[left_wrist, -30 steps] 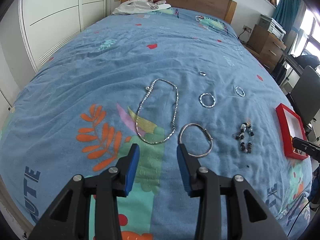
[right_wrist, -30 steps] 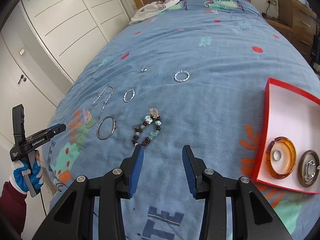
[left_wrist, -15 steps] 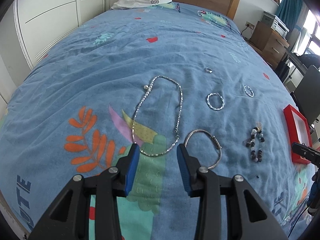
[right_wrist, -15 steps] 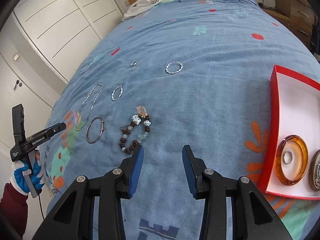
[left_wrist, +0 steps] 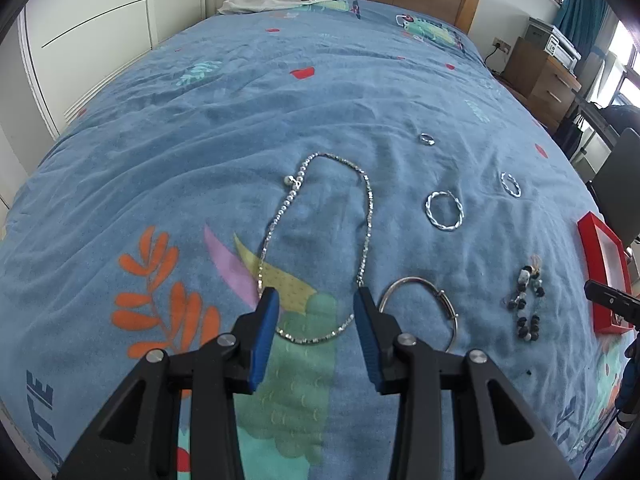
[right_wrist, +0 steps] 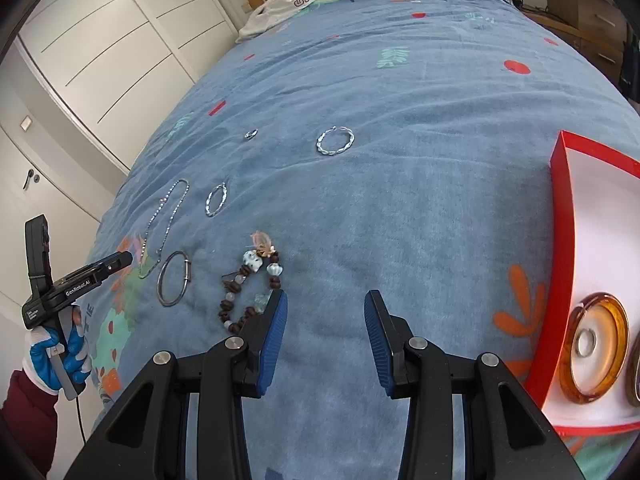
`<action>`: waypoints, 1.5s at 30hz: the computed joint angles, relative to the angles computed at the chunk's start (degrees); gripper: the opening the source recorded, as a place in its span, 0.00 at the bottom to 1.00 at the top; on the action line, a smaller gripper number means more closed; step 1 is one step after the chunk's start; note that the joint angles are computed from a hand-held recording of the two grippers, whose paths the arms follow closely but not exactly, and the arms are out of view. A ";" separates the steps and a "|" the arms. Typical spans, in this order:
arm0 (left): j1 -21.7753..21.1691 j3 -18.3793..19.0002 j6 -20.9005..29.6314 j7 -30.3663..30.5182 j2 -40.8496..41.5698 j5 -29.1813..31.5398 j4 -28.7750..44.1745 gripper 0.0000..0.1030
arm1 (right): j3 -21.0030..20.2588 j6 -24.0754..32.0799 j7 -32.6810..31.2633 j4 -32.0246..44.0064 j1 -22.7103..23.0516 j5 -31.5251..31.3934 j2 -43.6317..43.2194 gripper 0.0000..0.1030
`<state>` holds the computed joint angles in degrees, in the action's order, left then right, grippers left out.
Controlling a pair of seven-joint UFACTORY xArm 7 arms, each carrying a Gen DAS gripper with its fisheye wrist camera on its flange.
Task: Organize jewelry
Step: 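Move both tools toward the silver chain necklace and beaded bracelet, then grasp the twisted silver hoop with the right tool while the left tool grasps a small silver ring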
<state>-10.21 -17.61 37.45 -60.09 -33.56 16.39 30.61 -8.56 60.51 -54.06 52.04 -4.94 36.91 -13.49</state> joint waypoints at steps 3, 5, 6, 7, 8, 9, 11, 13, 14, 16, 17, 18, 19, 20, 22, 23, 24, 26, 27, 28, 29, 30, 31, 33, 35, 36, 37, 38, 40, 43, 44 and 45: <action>0.57 0.27 -0.96 0.31 1.15 0.62 0.43 0.36 | 0.16 -0.34 -0.03 0.76 0.07 0.31 1.20 0.39; 0.93 0.37 -1.39 0.44 1.89 1.06 0.77 0.36 | 0.38 -0.65 -0.05 1.17 0.06 0.59 1.91 0.39; 1.16 0.52 -1.73 0.55 2.41 1.27 1.01 0.36 | 0.50 -0.80 -0.04 1.50 0.06 0.74 2.39 0.39; 1.09 0.53 -1.75 0.50 2.37 1.25 0.98 0.36 | 0.64 -0.99 -0.04 1.68 0.05 0.86 2.73 0.39; 1.27 0.72 -2.10 0.66 2.84 1.41 1.21 0.36 | 0.79 -1.17 -0.09 2.05 0.05 1.00 3.23 0.39; 1.52 0.87 -2.45 0.87 3.50 1.67 1.58 0.36 | 0.95 -1.35 -0.11 2.37 0.05 1.11 3.65 0.39; 1.95 1.10 -3.04 1.33 4.90 2.23 2.45 0.36 | 1.22 -1.55 -0.20 3.01 -0.01 1.33 4.46 0.39; 2.36 1.51 -3.79 2.07 6.52 2.91 3.59 0.36 | 1.63 -1.90 -0.17 3.87 0.01 1.65 5.47 0.39; 2.54 1.68 -4.23 2.39 7.29 3.26 4.15 0.36 | 1.89 -2.12 -0.17 4.48 0.09 1.93 6.11 0.39; 2.92 2.12 -5.03 3.07 9.03 3.90 5.50 0.36 | 2.33 -2.32 -0.36 5.46 0.13 2.35 7.03 0.39; 3.09 2.27 -5.37 3.35 9.94 4.27 6.23 0.36 | 2.51 -2.33 -0.46 5.91 0.11 2.50 7.45 0.39; 3.31 2.33 -5.68 3.53 10.91 4.79 7.04 0.36 | 2.80 -2.50 -0.56 6.56 0.20 2.75 8.04 0.39; 3.56 2.47 -6.05 3.71 11.94 5.39 7.90 0.36 | 3.05 -2.63 -0.62 7.10 0.23 2.97 8.51 0.39; 3.61 2.70 -6.34 3.80 12.56 5.69 8.40 0.36 | 3.25 -2.69 -0.68 7.69 0.23 3.22 9.05 0.39; 3.79 3.08 -6.86 3.88 14.01 6.37 9.54 0.36 | 3.81 -2.82 -0.81 9.15 0.32 3.90 10.30 0.39; 3.89 3.24 -7.03 3.92 14.77 6.83 10.16 0.36 | 4.05 -2.93 -0.89 9.63 0.30 4.05 10.73 0.39; 3.96 3.45 -7.21 4.05 15.61 7.30 10.84 0.36 | 4.40 -3.16 -1.01 10.39 0.41 4.26 11.38 0.39; 3.89 4.14 -7.77 4.64 17.37 7.83 12.43 0.36 | 4.97 -3.51 -1.12 11.44 0.47 4.65 12.31 0.39; 3.80 4.45 -8.02 4.86 18.11 8.03 13.17 0.36 | 5.28 -3.64 -1.13 12.25 0.55 4.98 13.01 0.39; 3.77 4.80 -8.33 5.21 19.22 8.29 14.26 0.36 | 5.53 -3.69 -1.15 12.83 0.55 5.23 13.54 0.39; 3.71 5.12 -8.54 5.43 20.15 8.57 15.15 0.36 | 5.90 -3.86 -1.05 13.79 0.66 5.59 14.43 0.39; 3.64 5.44 -8.85 5.74 21.48 8.90 16.43 0.36 | 6.18 -3.94 -1.04 14.26 0.64 5.80 14.88 0.39; 3.43 5.82 -9.22 6.16 22.74 9.08 17.60 0.36 | 6.49 -4.02 -0.96 14.88 0.67 6.02 15.45 0.39; 2.81 6.69 -10.00 7.17 25.67 9.07 20.23 0.36 | 7.19 -4.44 -0.74 16.31 0.81 6.31 16.81 0.39; 1.91 7.68 -10.80 8.41 28.46 8.54 22.66 0.36 | 7.80 -5.01 -0.63 17.60 0.85 6.36 18.12 0.39; 1.41 8.20 -11.42 9.21 30.28 7.93 24.14 0.36 | 8.12 -5.41 -0.41 18.34 0.89 6.31 18.93 0.39; 0.91 8.70 -11.72 9.68 31.33 7.51 24.98 0.36 | 8.44 -5.86 -0.10 19.21 0.92 6.23 19.90 0.39; 0.44 9.19 -12.07 10.37 32.76 6.95 26.16 0.36 | 8.74 -6.28 0.21 19.94 0.88 6.05 20.72 0.39; -0.55 10.11 -12.58 11.36 35.34 6.33 28.35 0.35 | 9.28 -6.83 0.64 21.23 0.68 5.63 22.15 0.39; -1.85 11.39 -13.30 12.74 38.66 5.26 31.21 0.35 | 10.07 -7.45 1.18 22.96 0.30 5.06 24.12 0.39; -2.26 11.79 -13.47 13.09 39.33 4.92 31.80 0.35 | 10.32 -7.48 1.24 23.41 0.14 4.93 24.64 0.39; -2.63 12.13 -13.69 13.45 40.12 4.61 32.50 0.35 | 10.57 -7.56 1.20 23.84 0.00 4.80 25.17 0.39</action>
<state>-12.84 -5.48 23.77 -46.64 6.56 21.00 63.11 2.01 52.96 -52.86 75.88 -4.95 41.72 11.68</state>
